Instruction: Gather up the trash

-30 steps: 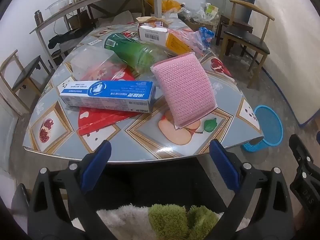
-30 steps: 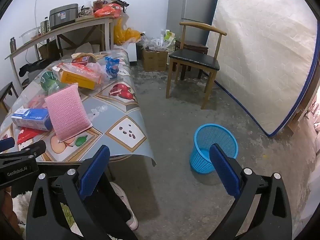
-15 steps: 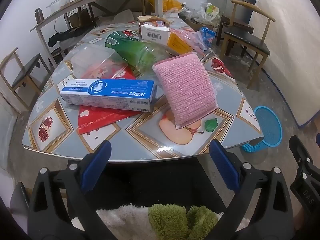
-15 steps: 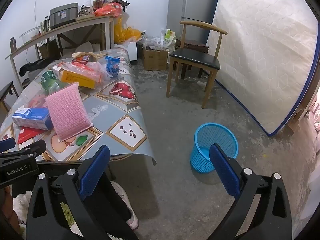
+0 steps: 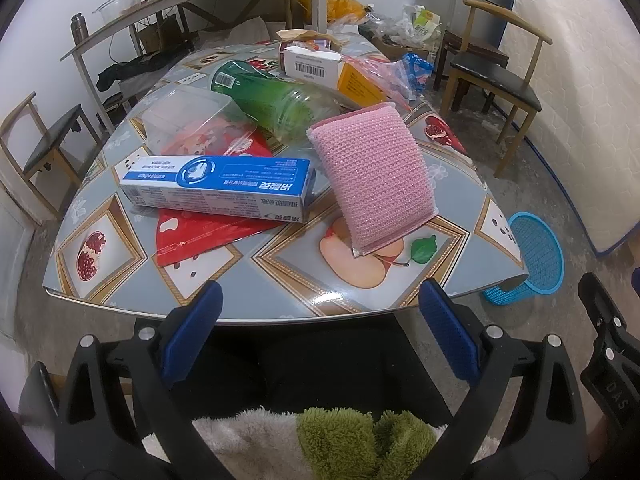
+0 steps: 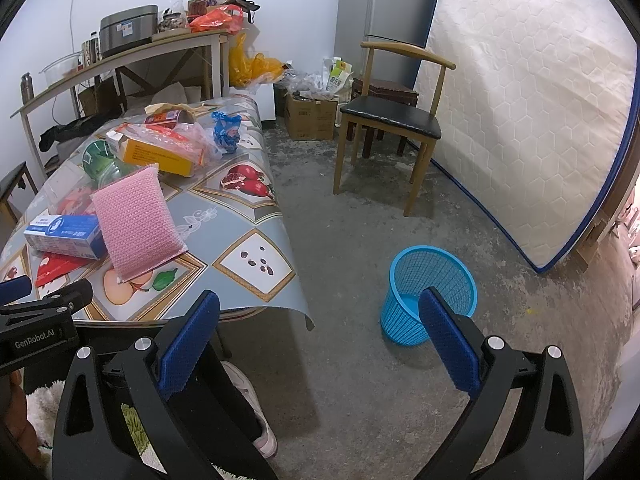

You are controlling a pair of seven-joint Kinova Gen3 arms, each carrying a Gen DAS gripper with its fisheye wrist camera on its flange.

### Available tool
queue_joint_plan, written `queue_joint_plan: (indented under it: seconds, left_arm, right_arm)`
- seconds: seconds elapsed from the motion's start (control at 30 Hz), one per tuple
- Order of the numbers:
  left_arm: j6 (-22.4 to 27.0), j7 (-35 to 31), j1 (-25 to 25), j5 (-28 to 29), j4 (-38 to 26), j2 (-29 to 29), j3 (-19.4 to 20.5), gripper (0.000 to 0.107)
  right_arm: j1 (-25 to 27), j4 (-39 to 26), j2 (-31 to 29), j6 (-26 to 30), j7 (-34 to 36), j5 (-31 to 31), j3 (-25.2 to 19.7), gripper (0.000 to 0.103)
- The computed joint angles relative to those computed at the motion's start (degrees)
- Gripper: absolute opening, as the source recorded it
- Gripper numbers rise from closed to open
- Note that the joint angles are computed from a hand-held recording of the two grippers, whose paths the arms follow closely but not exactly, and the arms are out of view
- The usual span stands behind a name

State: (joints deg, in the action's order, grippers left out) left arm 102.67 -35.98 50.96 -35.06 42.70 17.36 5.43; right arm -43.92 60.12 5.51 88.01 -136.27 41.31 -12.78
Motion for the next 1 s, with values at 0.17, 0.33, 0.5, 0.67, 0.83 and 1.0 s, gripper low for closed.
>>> queue_joint_plan:
  seconds: [0.17,0.33,0.5,0.67,0.83,1.0]
  left_arm:
    - [-0.13,0.20,0.04,0.00,0.28,-0.04,0.02,0.094]
    - [-0.29,0.08,-0.34,0.26,0.67,-0.42,0.07,0.094]
    - [-1.51,1.00,-0.78,0.36,2.99,-1.30,0.46,0.094]
    - [-1.08,0.77,-1.11,0.21,2.23,-1.07,0.93,0.094]
    - [-1.28,0.96,-1.16,0.30,2.66,-1.20,0.97,0.094]
    - [-1.20,0.95,-1.30,0.52,2.60,-1.21,1.05,0.094]
  right_arm:
    - [0.17,-0.54,0.18,0.05,0.48,-0.26,0.20,0.097]
    - [-0.16,0.26,-0.01,-0.01,-0.23,-0.09,0.01,0.097]
    - [0.18,0.31,-0.05,-0.24,-0.10,-0.20,-0.01,0.097]
    - [-0.32,0.15,0.18,-0.13,-0.46,0.17,-0.13,0.097]
    - [-0.31,-0.10,0.25,-0.04,-0.32,0.06,0.00,0.097]
    - [-0.47,-0.85,0.58,0.12,0.03,-0.10,0.39,0.097]
